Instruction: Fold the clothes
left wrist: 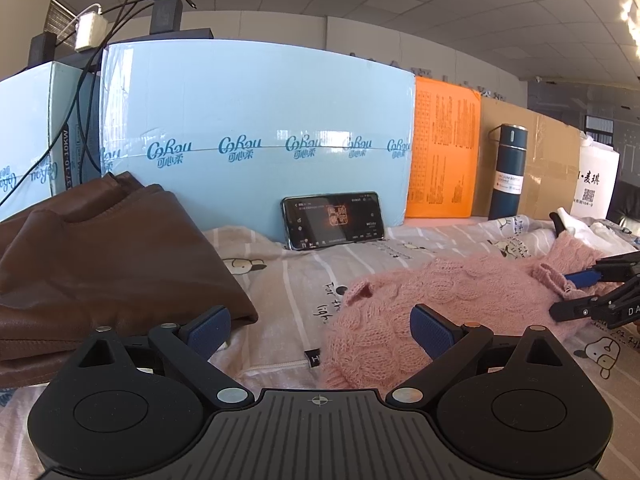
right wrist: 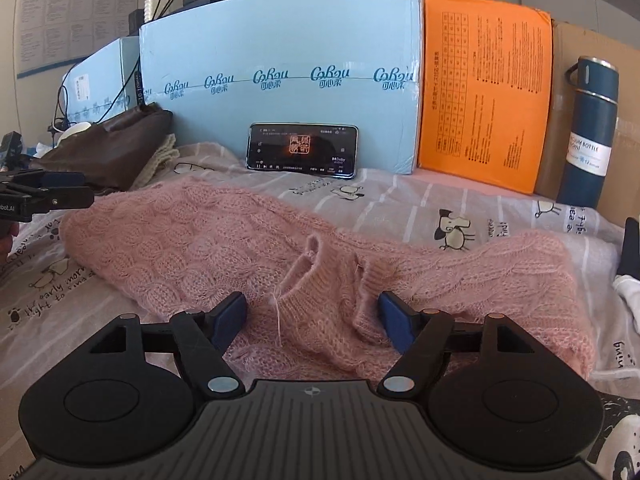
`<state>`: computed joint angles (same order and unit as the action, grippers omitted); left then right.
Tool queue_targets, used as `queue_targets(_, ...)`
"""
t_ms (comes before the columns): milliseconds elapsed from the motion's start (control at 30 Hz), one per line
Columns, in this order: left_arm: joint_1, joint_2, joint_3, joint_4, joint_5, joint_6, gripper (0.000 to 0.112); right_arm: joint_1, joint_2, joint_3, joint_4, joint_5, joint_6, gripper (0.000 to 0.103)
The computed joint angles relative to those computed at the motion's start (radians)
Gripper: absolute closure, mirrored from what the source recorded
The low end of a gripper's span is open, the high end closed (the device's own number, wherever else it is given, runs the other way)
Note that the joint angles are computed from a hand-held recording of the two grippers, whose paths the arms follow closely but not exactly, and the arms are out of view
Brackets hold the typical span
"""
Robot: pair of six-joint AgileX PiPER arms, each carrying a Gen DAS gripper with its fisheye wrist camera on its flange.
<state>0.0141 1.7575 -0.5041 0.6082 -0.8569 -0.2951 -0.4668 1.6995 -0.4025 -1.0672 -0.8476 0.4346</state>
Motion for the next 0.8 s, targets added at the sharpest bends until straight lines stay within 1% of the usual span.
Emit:
queue_targets(33, 0.008, 0.001, -0.002, 0.020, -0.005, -0.019, 0.014, -0.028, 0.011, -0.009, -0.044, -0.029, 0.037, 0.029)
queue_targets(100, 0.029, 0.005, -0.014, 0.082, -0.009, -0.090, 0.014, -0.123, 0.039, -0.014, -0.128, -0.161, 0.096, 0.029)
queue_targets(133, 0.039, 0.007, -0.020, 0.111, -0.011, -0.124, 0.014, -0.173, 0.048, -0.005, -0.134, -0.238, 0.099, 0.026)
queue_targets(167, 0.042, 0.007, -0.023, 0.125, -0.012, -0.144, 0.014, -0.214, 0.054, 0.007, -0.121, -0.305, 0.098, 0.020)
queue_targets(233, 0.050, 0.011, -0.032, 0.160, -0.009, -0.189, 0.014, -0.254, 0.023, 0.055, -0.006, -0.353, 0.077, 0.017)
queue_targets(300, 0.061, 0.017, -0.048, 0.215, 0.001, -0.255, 0.014, -0.245, -0.024, 0.093, 0.149, -0.311, 0.075, 0.017)
queue_targets(367, 0.071, 0.023, -0.067, 0.274, 0.014, -0.332, 0.014, -0.205, -0.064, 0.114, 0.327, -0.206, 0.084, 0.016)
queue_targets(533, 0.082, 0.046, -0.111, 0.395, 0.037, -0.485, 0.014, -0.096, -0.072, 0.047, 0.508, 0.096, 0.165, 0.017)
queue_targets(567, 0.082, 0.052, -0.122, 0.422, 0.042, -0.516, 0.014, -0.074, -0.066, 0.032, 0.530, 0.142, 0.177, 0.017)
queue_targets(633, 0.079, 0.062, -0.141, 0.467, 0.053, -0.567, 0.014, -0.059, -0.034, 0.015, 0.509, 0.154, 0.232, 0.020)
queue_targets(667, 0.076, 0.067, -0.149, 0.485, 0.058, -0.588, 0.014, -0.053, -0.019, 0.008, 0.494, 0.156, 0.261, 0.025)
queue_targets(700, 0.070, 0.072, -0.155, 0.493, 0.064, -0.598, 0.014, -0.051, -0.010, 0.007, 0.468, 0.137, 0.291, 0.030)
queue_targets(733, 0.067, 0.076, -0.162, 0.505, 0.066, -0.609, 0.014, -0.040, -0.002, 0.010, 0.470, 0.118, 0.301, 0.040)
queue_targets(767, 0.071, 0.086, -0.173, 0.539, 0.057, -0.635, 0.014, -0.016, -0.012, 0.019, 0.513, 0.117, 0.282, 0.052)
queue_targets(800, 0.074, 0.095, -0.184, 0.572, 0.048, -0.659, 0.014, 0.015, -0.021, 0.030, 0.571, 0.112, 0.252, 0.059)
